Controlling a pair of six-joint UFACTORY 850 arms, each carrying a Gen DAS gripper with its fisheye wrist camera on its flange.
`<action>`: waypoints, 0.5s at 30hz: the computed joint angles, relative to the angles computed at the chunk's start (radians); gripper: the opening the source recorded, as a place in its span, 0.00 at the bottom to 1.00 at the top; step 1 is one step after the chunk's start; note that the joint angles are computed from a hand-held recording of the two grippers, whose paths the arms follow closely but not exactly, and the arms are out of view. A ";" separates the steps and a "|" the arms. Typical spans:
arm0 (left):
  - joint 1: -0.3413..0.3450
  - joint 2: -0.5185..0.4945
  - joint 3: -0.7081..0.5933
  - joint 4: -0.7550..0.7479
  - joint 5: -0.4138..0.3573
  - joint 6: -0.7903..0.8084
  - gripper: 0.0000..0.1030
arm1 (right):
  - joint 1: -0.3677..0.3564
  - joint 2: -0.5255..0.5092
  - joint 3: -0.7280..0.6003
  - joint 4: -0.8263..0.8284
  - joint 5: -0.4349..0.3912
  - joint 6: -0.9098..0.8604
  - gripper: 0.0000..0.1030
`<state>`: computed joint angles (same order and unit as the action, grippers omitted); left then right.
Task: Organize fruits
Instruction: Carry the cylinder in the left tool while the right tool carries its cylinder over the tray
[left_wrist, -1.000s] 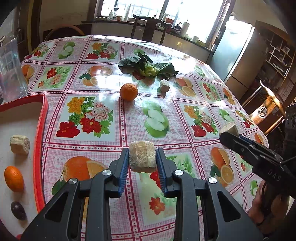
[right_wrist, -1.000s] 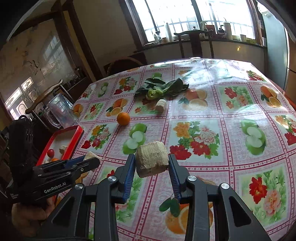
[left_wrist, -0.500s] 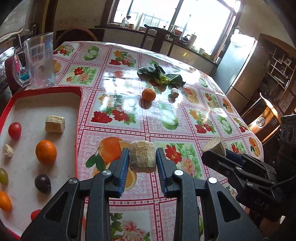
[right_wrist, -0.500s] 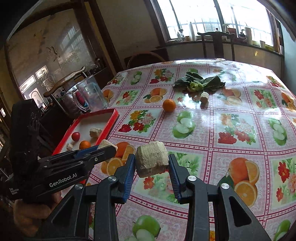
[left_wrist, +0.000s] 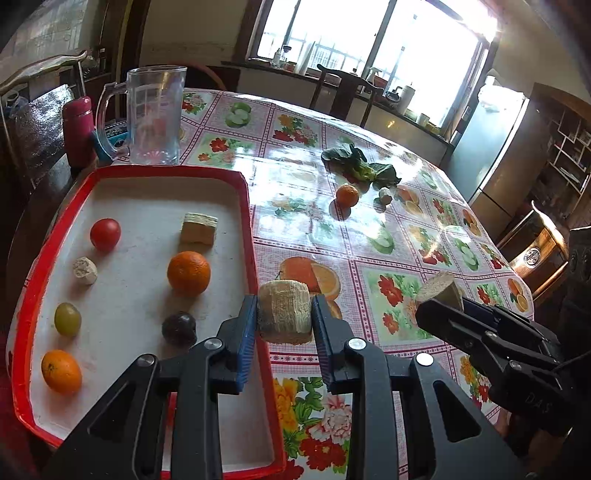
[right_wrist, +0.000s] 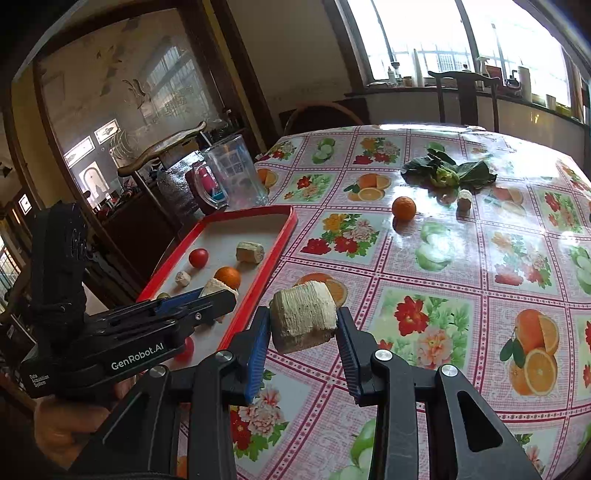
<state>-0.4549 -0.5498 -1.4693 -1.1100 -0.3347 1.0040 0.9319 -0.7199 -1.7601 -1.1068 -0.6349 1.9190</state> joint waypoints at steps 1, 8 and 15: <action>0.004 0.005 0.008 -0.008 0.003 0.010 0.26 | 0.002 -0.010 -0.015 0.008 0.002 -0.013 0.35; 0.028 0.040 0.059 -0.076 0.015 0.082 0.26 | 0.011 -0.083 -0.129 0.083 0.012 -0.127 0.35; 0.056 0.071 0.109 -0.142 0.017 0.150 0.26 | 0.016 -0.149 -0.234 0.155 0.009 -0.242 0.35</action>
<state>-0.3987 -0.4788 -1.3604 -1.2525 -0.3173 1.1535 0.9484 -0.8688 -1.9941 -0.9518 -0.6264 1.6769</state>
